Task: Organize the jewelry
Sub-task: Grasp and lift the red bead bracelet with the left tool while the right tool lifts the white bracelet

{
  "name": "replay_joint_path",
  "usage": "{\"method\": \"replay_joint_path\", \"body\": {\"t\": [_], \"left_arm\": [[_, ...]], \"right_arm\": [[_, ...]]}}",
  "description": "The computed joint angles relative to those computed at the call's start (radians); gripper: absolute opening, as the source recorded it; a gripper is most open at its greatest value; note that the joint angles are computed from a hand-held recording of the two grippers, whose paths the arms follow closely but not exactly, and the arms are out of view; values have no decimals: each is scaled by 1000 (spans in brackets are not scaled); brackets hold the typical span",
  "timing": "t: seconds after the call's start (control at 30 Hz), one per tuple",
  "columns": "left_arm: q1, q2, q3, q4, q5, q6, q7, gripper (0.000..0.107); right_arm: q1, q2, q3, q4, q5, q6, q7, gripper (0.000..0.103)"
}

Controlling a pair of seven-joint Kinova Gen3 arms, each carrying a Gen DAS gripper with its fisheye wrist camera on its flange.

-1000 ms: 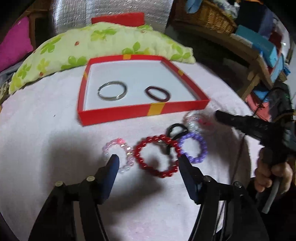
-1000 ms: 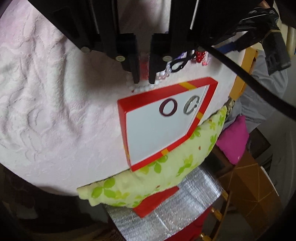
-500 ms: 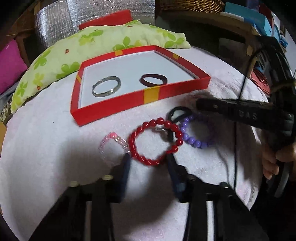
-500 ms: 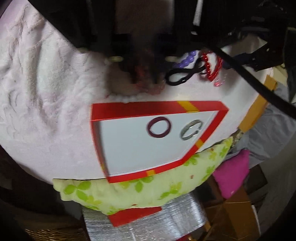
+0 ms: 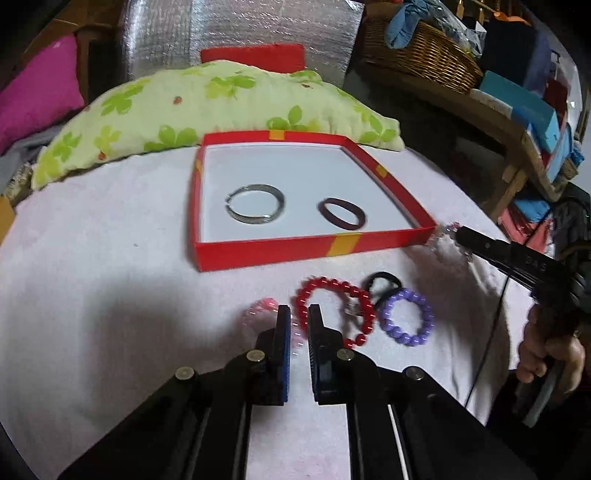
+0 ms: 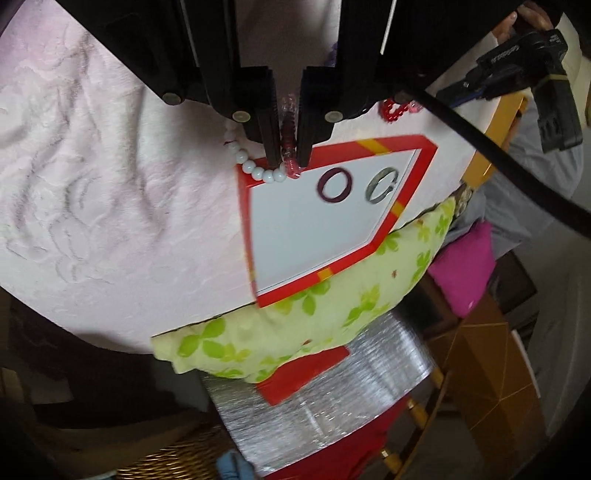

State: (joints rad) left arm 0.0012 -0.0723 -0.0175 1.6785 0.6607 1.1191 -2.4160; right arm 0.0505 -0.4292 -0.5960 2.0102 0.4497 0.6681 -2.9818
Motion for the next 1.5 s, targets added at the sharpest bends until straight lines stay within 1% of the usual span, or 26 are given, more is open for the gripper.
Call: {"method": "replay_joint_path", "body": {"t": [0.03,0.1,0.17,0.23,0.3,0.37,0.43,0.47,0.5,0.53,0.57,0.6,0.67,0.73,0.8,0.87,0.97,1.03,1.07,1.1,1.13,1.23,1.27,1.33,1.4,1.5], "left_arm": [[4,-2,5,4,-1,-7,-5,13],[13,-15,4,18,15,-12,-44,26],[22,-33,3,37,34,-29,-79,57],[34,-49,1,58,53,-57,-111,59],[48,-52,-3,65,71,-58,-151,59],[64,-52,14,71,53,-83,-154,59],[100,-50,26,76,-4,-121,-126,58],[109,-46,37,77,-34,-134,-110,46],[101,-37,67,71,-75,-140,-84,37],[102,-22,79,61,-101,-135,-64,19],[112,-6,72,47,-115,-113,-46,13],[111,2,68,39,-116,-101,-37,13],[105,2,54,37,-92,-95,-54,10],[90,-2,31,35,-36,-77,-88,10],[71,-3,12,30,5,-54,-111,10],[57,-10,7,35,15,-58,-114,10],[42,2,6,22,14,-48,-88,10],[34,9,9,15,11,-41,-75,10],[32,11,10,13,10,-39,-74,10],[30,11,11,11,11,-36,-76,10],[28,10,12,12,12,-35,-80,10],[30,9,18,12,5,-39,-82,10],[29,9,18,13,6,-38,-84,10],[27,10,17,12,6,-39,-83,10],[24,17,17,6,3,-34,-72,10],[22,29,23,0,-14,-44,-42,10]], "right_arm": [[7,-5,-4,-3,-1,12,-7,10],[18,-15,-5,-5,2,18,-16,10],[4,-29,32,8,-19,-11,-9,10],[-20,-53,90,34,-65,-60,5,10],[-12,-80,119,58,-109,-105,23,10],[-30,-110,173,102,-157,-181,29,10],[-37,-132,212,142,-211,-244,39,10],[-36,-136,222,153,-232,-262,44,10],[-41,-142,240,171,-258,-287,49,10],[-42,-148,252,184,-282,-308,58,10],[-54,-153,275,207,-311,-344,70,11],[-83,-156,309,230,-337,-385,82,13],[-173,-156,387,270,-365,-462,95,13],[-237,-147,440,280,-420,-486,153,13],[-226,-135,431,259,-436,-444,178,13],[-153,-125,369,218,-425,-363,175,13],[-108,-106,340,161,-464,-244,224,15],[-40,-79,277,120,-449,-163,228,26],[4,-63,230,100,-421,-122,215,39],[40,-50,184,81,-385,-81,195,46],[58,-35,151,56,-358,-41,184,46],[59,21,76,-26,-254,81,158,46],[50,45,57,-48,-224,119,150,42],[24,104,32,-92,-178,186,154,31],[28,135,-12,-121,-117,240,122,10],[-4,125,-3,-114,-75,241,85,10]]}}
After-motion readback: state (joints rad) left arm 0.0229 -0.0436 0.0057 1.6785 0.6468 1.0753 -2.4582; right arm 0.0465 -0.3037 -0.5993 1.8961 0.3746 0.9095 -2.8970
